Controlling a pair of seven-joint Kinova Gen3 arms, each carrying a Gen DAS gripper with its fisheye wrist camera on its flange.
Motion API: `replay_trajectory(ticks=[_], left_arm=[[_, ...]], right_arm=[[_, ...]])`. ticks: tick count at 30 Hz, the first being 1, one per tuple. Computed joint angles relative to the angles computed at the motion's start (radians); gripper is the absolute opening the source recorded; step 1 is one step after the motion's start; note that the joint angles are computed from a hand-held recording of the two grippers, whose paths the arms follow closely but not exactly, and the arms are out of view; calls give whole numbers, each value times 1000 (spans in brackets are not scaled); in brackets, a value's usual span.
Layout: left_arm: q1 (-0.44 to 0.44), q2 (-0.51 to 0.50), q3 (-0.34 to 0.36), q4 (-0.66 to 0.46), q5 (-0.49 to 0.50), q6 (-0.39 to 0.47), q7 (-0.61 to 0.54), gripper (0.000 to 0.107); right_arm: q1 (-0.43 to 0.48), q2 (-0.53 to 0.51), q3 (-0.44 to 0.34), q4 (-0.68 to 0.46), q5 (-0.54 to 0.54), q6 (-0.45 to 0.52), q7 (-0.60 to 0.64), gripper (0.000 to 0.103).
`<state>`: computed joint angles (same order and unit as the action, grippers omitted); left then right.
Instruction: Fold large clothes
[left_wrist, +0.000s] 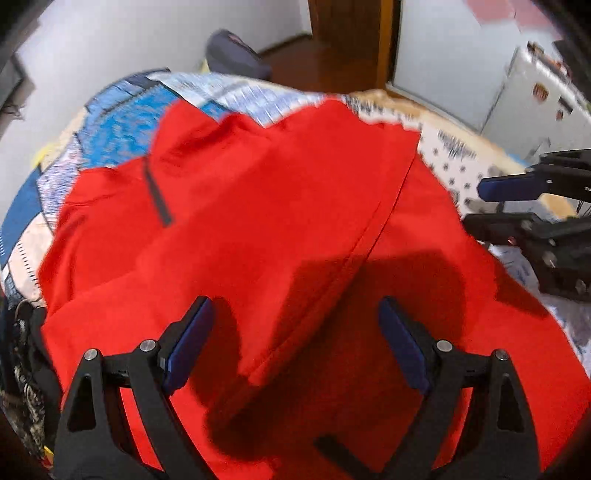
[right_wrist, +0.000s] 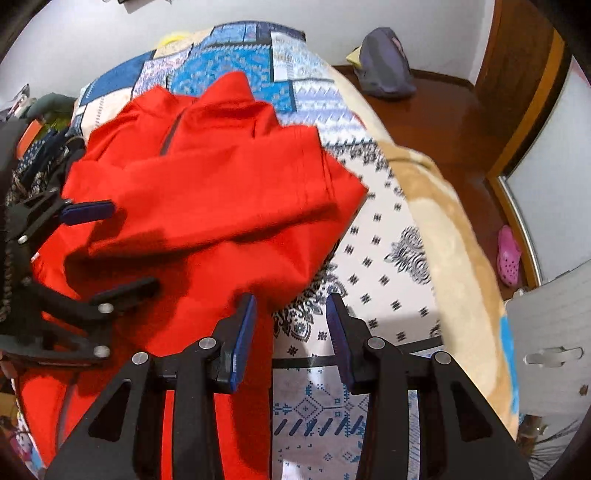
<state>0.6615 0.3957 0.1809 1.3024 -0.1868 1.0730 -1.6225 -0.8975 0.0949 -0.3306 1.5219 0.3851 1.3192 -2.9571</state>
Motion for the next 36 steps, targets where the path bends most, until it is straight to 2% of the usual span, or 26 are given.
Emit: replay_trajectory(ticks=[4, 7, 9, 11, 12, 13, 14, 17, 24, 27, 32, 36], left_arm=[[29, 61, -11, -53, -21, 9, 26, 90], [36, 84, -19, -80, -19, -2, 39, 90], [36, 99, -20, -105, -11, 1, 43, 75], [31, 114, -19, -129, 4, 9, 42, 41], [23, 118, -15, -140, 20, 15, 35, 32], [14, 113, -10, -139, 34, 10, 37, 15], [21, 110, -22, -141, 32, 4, 46, 7], [14, 56, -44, -105, 24, -46, 99, 6], [-148, -135, -51, -5, 86, -158, 139, 5], [-243, -220, -50, 67, 148, -204, 131, 4], [-386, -343, -68, 229, 265, -258, 82, 4], [-448, -375, -83, 333, 281, -271, 85, 4]], right_arm=[[9, -7, 0, 57, -26, -41, -13, 36], [3, -28, -13, 94, -5, -70, -49, 36], [2, -27, -19, 92, -1, -63, -51, 36], [-3, -19, -23, 83, 8, -48, -55, 36], [-7, -14, -25, 80, 13, -42, -58, 36], [-12, -10, -26, 75, 17, -33, -58, 36], [-18, -6, -27, 71, 22, -25, -59, 36], [-30, -3, -25, 69, 28, -15, -64, 36], [-17, 15, -8, 32, -6, 11, -5, 36], [-10, 16, 6, -17, -11, 43, 31, 36], [-29, 21, 8, -101, 78, 62, 24, 36], [-52, 86, 14, -173, 80, 54, 71, 36]])
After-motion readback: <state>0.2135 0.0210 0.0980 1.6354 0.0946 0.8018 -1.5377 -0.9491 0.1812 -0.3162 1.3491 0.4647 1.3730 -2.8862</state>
